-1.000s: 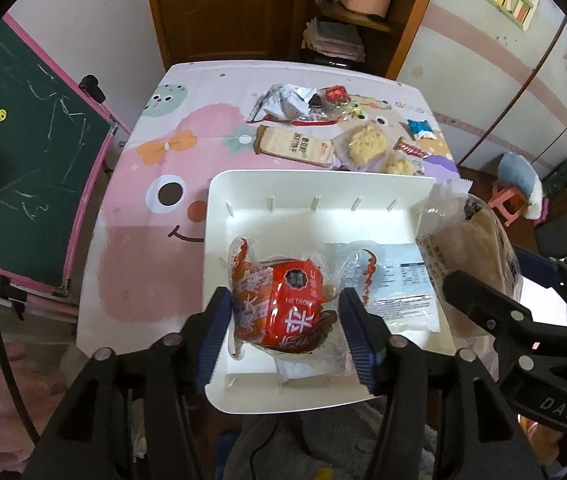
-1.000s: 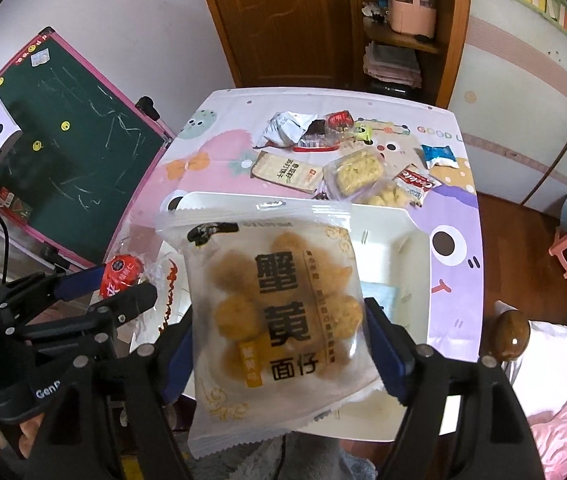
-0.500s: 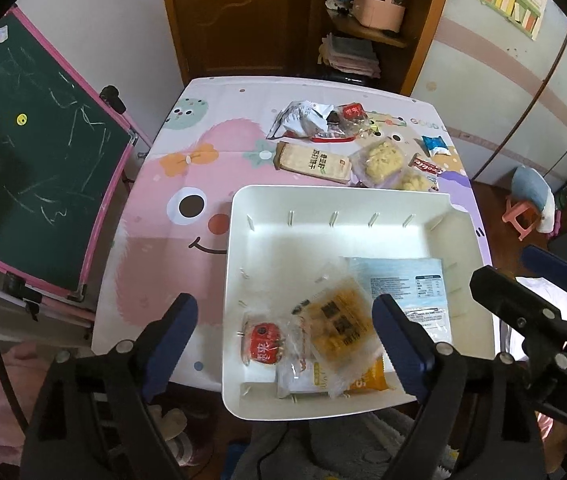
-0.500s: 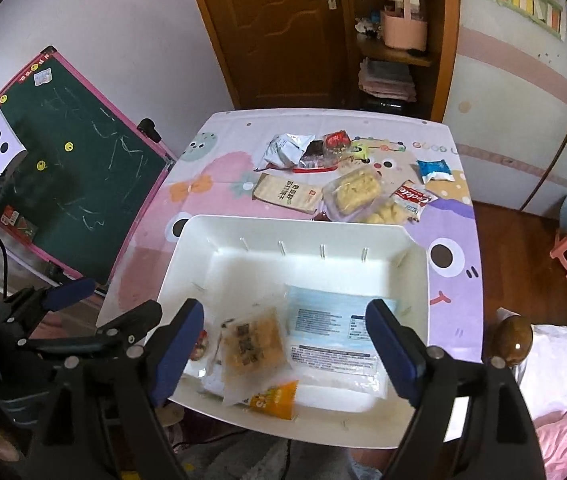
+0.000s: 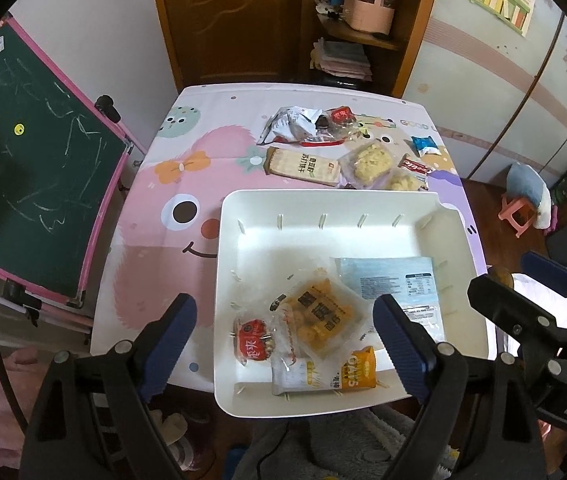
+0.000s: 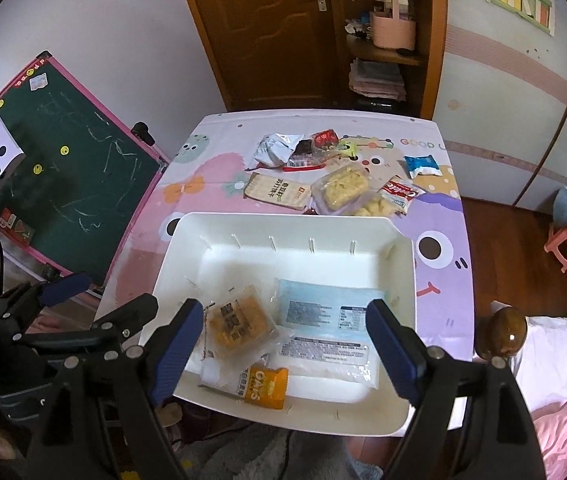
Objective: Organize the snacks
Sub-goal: 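Withdraw both grippers from the tray toward the remaining snacks, then grasp a clear bag of puffed snack with each gripper and lift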
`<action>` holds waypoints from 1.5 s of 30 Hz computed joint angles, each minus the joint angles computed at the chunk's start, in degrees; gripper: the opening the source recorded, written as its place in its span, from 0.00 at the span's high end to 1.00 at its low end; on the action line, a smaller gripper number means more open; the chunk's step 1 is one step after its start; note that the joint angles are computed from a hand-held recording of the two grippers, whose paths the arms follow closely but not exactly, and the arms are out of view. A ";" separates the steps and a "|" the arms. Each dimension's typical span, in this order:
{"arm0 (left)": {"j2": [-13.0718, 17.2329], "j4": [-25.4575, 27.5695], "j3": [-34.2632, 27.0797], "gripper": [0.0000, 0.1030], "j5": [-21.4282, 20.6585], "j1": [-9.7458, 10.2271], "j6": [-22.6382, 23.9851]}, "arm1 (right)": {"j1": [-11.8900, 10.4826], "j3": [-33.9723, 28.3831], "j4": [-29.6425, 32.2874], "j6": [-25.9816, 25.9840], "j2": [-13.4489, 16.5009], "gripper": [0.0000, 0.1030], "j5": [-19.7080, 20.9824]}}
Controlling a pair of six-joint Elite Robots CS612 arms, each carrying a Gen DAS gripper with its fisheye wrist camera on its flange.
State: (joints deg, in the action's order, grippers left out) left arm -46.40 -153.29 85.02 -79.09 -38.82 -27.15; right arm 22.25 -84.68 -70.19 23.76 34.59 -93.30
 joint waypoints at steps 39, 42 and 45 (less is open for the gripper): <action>9.90 10.18 -20.77 0.13 -1.80 0.52 18.42 | -4.97 2.42 3.28 9.68 -0.88 0.19 0.97; 12.65 11.69 -26.36 0.13 -2.45 1.01 22.62 | -5.85 4.96 2.31 10.69 -2.11 0.19 0.84; 16.13 14.44 -33.25 0.13 -4.30 1.66 25.92 | -6.90 8.45 0.90 11.27 -3.50 0.19 1.76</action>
